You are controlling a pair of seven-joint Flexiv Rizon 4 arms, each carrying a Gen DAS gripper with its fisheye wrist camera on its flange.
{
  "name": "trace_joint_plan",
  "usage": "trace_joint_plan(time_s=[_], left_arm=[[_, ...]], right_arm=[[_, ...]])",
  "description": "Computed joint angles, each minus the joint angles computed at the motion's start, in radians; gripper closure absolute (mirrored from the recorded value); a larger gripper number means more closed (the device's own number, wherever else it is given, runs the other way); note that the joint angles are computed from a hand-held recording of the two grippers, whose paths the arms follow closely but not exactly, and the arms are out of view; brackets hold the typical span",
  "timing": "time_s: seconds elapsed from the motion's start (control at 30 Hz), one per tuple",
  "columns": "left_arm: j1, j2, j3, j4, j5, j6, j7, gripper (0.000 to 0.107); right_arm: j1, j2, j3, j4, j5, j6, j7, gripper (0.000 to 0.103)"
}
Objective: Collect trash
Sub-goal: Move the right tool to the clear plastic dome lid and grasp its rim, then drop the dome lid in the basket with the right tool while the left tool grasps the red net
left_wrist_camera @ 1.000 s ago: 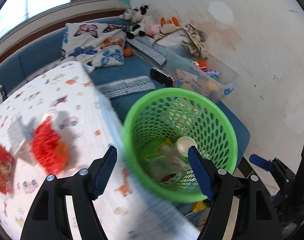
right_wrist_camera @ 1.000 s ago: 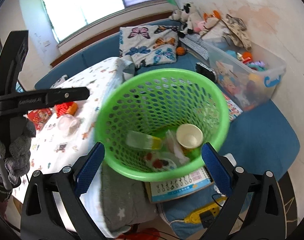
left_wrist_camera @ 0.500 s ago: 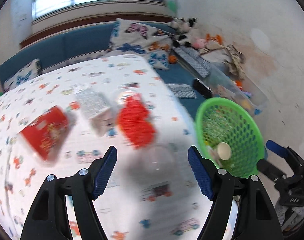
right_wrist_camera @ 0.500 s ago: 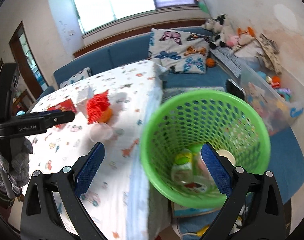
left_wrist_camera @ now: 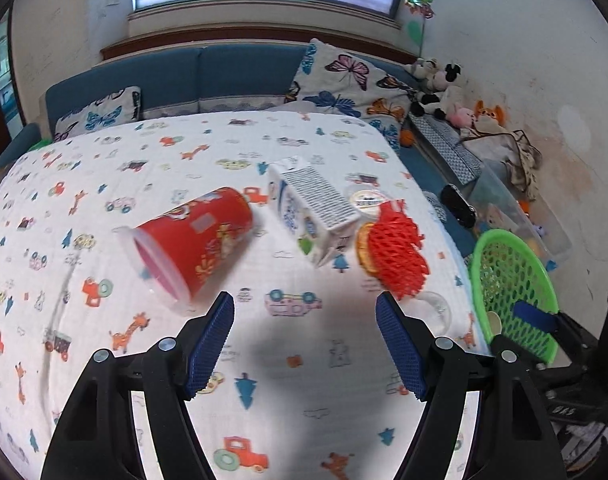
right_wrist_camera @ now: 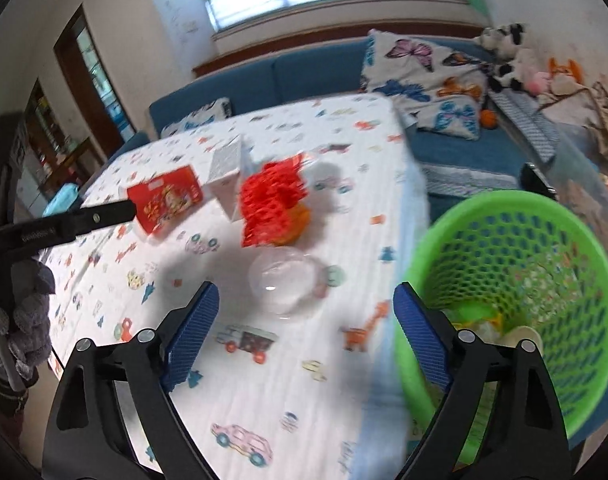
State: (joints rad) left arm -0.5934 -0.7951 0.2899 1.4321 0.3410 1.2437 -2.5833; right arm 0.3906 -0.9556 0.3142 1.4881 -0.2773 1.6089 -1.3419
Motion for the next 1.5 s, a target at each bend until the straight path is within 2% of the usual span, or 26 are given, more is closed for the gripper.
trace_joint_plan(time_s=[0.1, 0.37, 0.57, 0.7, 0.8, 1.1, 1.5], left_arm=[[0.002, 0.011, 0.005, 0.023, 0.004, 0.010, -0.009, 0.036], [0.012, 0.020, 0.009, 0.046, 0.003, 0.025, -0.017, 0.036], [0.027, 0.008, -0.010, 0.044, -0.020, 0.039, 0.008, 0.036], [0.031, -0.004, -0.019, 0.035, -0.038, 0.045, 0.036, 0.036], [0.029, -0.014, -0.022, 0.025, -0.053, 0.047, 0.051, 0.036], [0.022, -0.038, -0.025, -0.002, -0.088, 0.046, 0.093, 0.036], [0.040, -0.114, -0.075, -0.108, -0.146, 0.035, 0.187, 0.036]], right_arm=[[0.003, -0.030, 0.020, -0.042, -0.012, -0.039, -0.016, 0.019], [0.046, -0.090, 0.006, -0.144, 0.007, -0.124, -0.045, 0.024], [0.090, -0.115, -0.042, -0.195, 0.024, -0.164, -0.050, 0.028], [0.115, -0.122, -0.078, -0.206, 0.030, -0.176, -0.039, 0.037], [0.128, -0.118, -0.104, -0.198, 0.028, -0.165, -0.027, 0.045], [0.113, -0.092, -0.100, -0.146, 0.026, -0.124, -0.028, 0.045], [0.098, -0.002, -0.148, 0.019, 0.025, 0.003, 0.035, 0.045]])
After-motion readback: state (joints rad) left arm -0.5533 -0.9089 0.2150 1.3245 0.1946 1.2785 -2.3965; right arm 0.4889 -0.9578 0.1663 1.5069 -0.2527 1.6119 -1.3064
